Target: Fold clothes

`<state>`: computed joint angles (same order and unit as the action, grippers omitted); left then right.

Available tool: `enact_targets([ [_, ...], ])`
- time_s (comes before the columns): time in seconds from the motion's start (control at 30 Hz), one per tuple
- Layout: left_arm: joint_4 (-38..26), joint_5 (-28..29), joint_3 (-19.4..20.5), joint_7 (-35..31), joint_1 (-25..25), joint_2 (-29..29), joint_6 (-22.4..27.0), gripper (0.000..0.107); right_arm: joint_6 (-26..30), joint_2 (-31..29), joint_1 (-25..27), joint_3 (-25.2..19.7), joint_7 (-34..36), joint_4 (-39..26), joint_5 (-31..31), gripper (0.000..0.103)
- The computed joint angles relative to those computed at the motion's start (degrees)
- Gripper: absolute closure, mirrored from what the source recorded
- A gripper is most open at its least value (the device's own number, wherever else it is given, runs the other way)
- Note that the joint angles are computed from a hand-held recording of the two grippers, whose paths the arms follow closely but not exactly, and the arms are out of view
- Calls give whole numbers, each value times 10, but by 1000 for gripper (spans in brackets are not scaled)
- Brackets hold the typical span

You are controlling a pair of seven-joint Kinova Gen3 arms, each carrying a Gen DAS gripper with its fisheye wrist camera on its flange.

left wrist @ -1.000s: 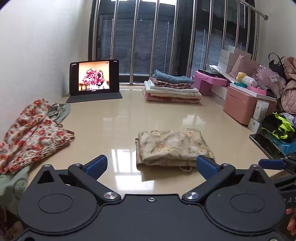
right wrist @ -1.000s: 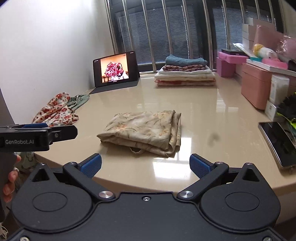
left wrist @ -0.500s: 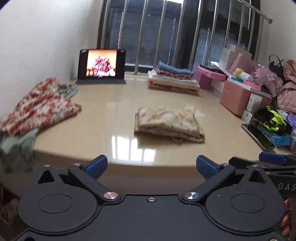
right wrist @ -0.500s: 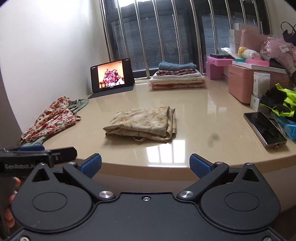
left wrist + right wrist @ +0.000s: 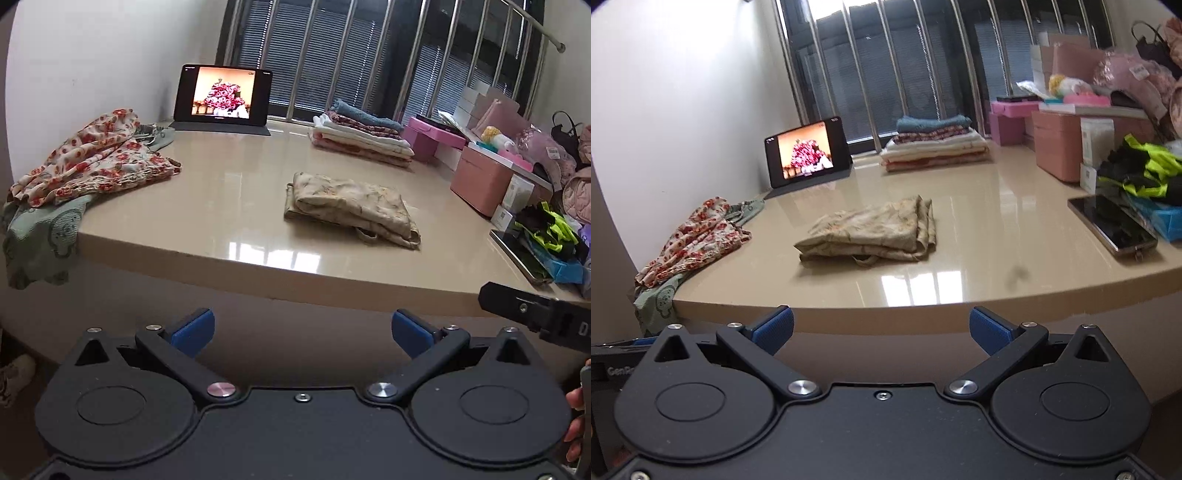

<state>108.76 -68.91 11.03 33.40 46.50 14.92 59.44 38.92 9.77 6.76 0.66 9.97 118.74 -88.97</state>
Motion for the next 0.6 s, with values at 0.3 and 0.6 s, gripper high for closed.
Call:
enact_targets([
  [0.3,29,-31,-9,8,-26,-16,-59,4,6,28,7,-6,-13,-15,17,1],
  [0.6,-3,-41,-27,-107,-111,-26,-120,4,-7,85,7,-27,2,-96,11,1],
])
